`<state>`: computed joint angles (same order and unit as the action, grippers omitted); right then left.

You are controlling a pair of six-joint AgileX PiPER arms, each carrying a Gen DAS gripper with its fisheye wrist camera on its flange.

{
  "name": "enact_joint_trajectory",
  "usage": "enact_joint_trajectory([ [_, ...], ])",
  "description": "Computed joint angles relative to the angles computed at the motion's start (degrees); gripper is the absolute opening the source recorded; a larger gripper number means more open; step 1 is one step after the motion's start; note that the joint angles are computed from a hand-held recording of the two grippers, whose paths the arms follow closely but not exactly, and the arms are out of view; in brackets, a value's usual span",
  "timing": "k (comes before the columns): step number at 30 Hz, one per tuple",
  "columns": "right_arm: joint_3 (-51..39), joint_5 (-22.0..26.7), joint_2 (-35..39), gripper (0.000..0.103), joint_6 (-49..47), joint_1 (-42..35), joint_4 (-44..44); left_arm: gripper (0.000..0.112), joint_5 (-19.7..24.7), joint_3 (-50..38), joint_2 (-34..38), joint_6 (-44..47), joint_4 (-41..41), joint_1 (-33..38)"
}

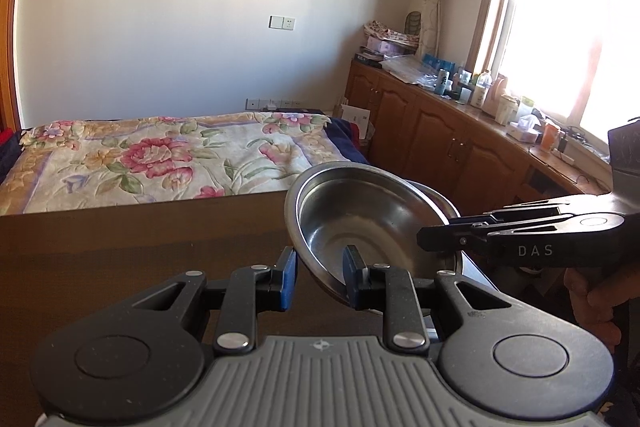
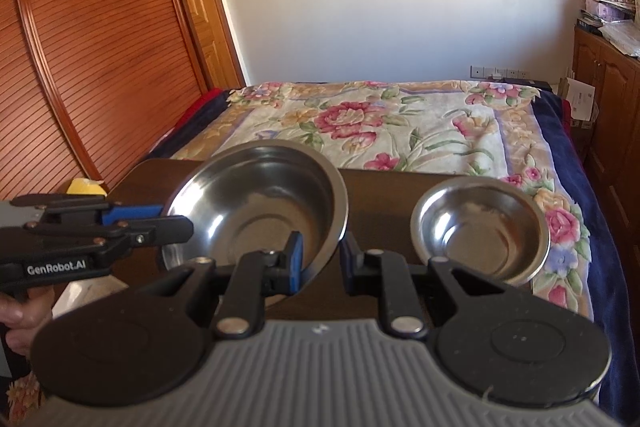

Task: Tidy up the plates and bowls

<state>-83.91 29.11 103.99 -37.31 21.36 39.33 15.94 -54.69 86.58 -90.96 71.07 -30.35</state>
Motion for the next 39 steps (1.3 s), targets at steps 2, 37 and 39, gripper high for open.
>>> enact_joint_trajectory([
  [2, 1.6, -0.6, -0.9, 0.022, -0.5, 0.2, 0.3, 0.027, 0.4, 1.2, -1.0, -1.4, 1.2, -0.7],
  [37, 25.0, -5.1, -16.8, 0.022, -12.3, 0.9, 11.2, 0.027, 12.9, 15.0, -8.7, -15.1, 8.8, -18.4],
  [39, 26.0, -5.5, -17.1, 0.022, -12.5, 1.1, 11.0, 0.027, 12.4, 15.1, -8.1, -14.3, 8.4, -17.9],
])
